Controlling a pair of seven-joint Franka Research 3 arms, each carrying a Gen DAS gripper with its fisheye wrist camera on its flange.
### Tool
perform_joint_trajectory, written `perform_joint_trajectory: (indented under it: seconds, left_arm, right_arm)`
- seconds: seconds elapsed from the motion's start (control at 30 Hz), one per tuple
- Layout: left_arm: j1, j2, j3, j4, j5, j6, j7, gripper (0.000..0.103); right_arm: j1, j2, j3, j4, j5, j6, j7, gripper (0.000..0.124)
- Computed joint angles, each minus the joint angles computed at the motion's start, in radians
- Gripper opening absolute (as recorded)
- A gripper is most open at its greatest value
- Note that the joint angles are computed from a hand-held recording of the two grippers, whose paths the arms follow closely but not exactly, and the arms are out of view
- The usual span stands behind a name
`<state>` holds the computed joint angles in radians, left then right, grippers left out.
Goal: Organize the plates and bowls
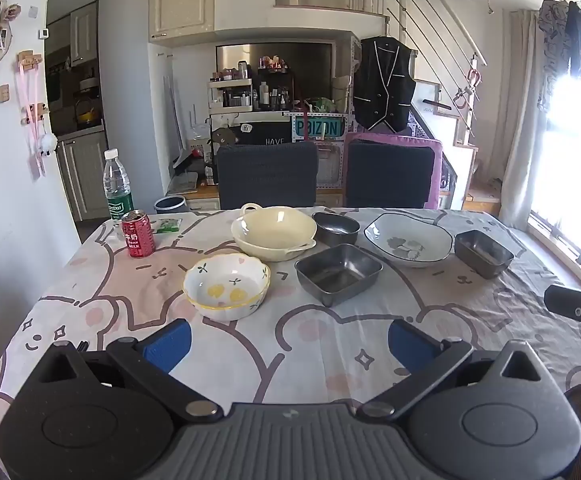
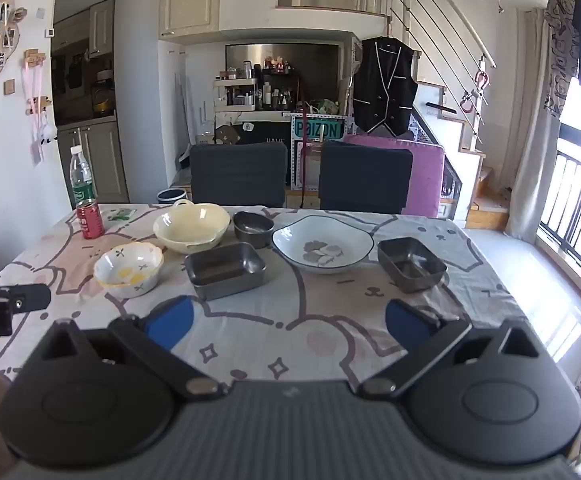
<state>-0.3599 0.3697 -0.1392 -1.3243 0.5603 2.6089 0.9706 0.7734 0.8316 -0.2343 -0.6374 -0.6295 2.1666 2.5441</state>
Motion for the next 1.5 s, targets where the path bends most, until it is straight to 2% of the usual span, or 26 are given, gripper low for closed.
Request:
perform_joint_trajectory:
  seconds: [0.83,0.93,1.5]
  left_arm:
    - [-0.001,0.000,0.001,0.001,0.003,-0.003,0.000,0.103]
    - [-0.001,0.000,0.001,0.001,0.003,-0.003,0.001,0.103]
    - [-0.001,0.000,0.001,0.001,0.003,-0.004,0.002,0.103]
  right_arm:
    - [0.000,-0.011,0.002,-0.018,0.002,0.009,0.005,0.103]
    - [-0.003,0.015,0.003,0.026,0.011,-0.006,-0.005,0.103]
    - [-0.002,0.015,-0.002,0.026,0.019,-0.006,-0.009,0.103]
